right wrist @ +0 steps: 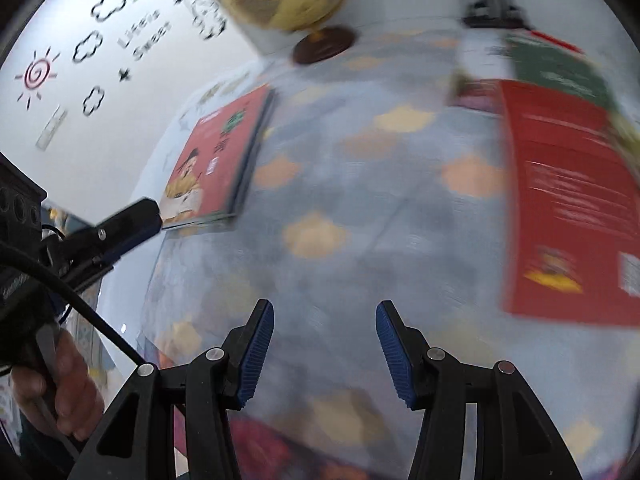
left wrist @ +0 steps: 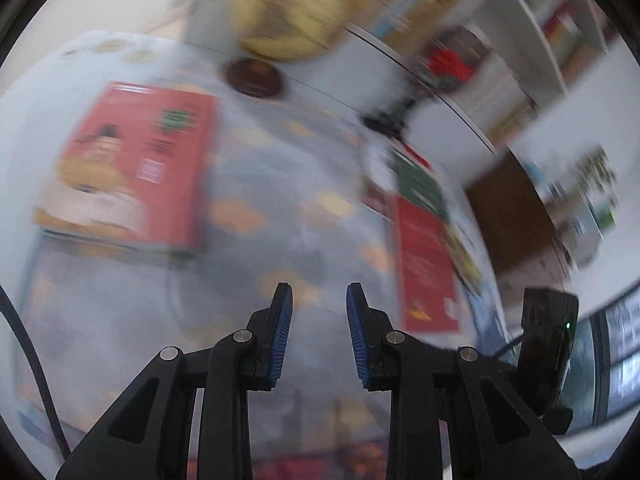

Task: Organize books
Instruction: 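Open both grippers and move them back over the book pile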

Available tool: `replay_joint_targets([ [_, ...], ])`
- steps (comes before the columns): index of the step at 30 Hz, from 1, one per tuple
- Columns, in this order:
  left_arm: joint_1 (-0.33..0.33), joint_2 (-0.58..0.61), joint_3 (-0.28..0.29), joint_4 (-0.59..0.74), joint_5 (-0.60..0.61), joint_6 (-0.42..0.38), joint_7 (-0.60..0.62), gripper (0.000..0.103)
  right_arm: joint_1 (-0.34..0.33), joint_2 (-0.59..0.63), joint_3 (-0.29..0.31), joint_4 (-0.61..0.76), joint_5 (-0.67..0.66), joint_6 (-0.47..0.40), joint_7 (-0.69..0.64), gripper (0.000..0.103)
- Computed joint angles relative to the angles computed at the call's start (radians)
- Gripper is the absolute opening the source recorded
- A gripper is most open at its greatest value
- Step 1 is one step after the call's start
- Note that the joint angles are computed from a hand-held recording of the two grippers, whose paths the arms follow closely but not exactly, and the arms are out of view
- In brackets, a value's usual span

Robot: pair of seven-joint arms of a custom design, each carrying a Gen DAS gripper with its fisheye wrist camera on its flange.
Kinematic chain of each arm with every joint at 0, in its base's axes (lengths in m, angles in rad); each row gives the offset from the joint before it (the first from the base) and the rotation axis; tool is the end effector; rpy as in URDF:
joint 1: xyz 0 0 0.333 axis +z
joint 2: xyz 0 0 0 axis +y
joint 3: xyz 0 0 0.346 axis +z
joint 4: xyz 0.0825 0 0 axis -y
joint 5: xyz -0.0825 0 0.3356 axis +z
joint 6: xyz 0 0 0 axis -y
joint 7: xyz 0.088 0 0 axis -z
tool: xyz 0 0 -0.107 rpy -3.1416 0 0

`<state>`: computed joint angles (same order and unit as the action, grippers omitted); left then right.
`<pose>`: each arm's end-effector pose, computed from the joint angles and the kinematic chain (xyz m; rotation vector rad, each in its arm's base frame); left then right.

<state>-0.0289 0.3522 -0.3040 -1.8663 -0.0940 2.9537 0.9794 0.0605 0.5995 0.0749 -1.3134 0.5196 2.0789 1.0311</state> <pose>0.6236 -0.1807 0.4803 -2.3603 1.5606 -1.1192 0.7059 0.1070 0.4545 -2.2082 1.4032 0.1979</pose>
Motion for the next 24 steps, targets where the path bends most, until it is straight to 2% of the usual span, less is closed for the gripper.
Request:
replay_joint_targets([
  [4, -0.096, 0.055, -0.020, 0.097, 0.045, -0.042, -0.012, 0.025, -0.063, -0.106, -0.026, -0.130, 0.039, 0.044, -0.047, 0.052],
  [11, -0.232, 0.134, -0.026, 0.219, 0.111, -0.090, -0.054, 0.025, -0.150, -0.202, -0.080, -0.262, 0.075, 0.062, -0.103, 0.054],
  [16, -0.276, 0.190, -0.036, 0.324, 0.125, -0.184, -0.042, 0.025, -0.202, -0.205, -0.108, -0.278, 0.110, 0.043, -0.085, 0.054],
  [18, -0.290, 0.212, -0.025, 0.369, 0.130, -0.219, -0.041, 0.033, -0.218, -0.191, -0.114, -0.263, 0.120, 0.030, -0.056, 0.054],
  [20, -0.283, 0.247, -0.034, 0.413, 0.111, -0.231, -0.031, 0.037, -0.226, -0.183, -0.114, -0.256, 0.126, 0.033, -0.042, 0.054],
  [24, -0.267, 0.320, -0.045, 0.508, 0.078, -0.271, -0.009, 0.038, -0.227, -0.148, -0.122, -0.212, 0.092, 0.051, -0.001, 0.054],
])
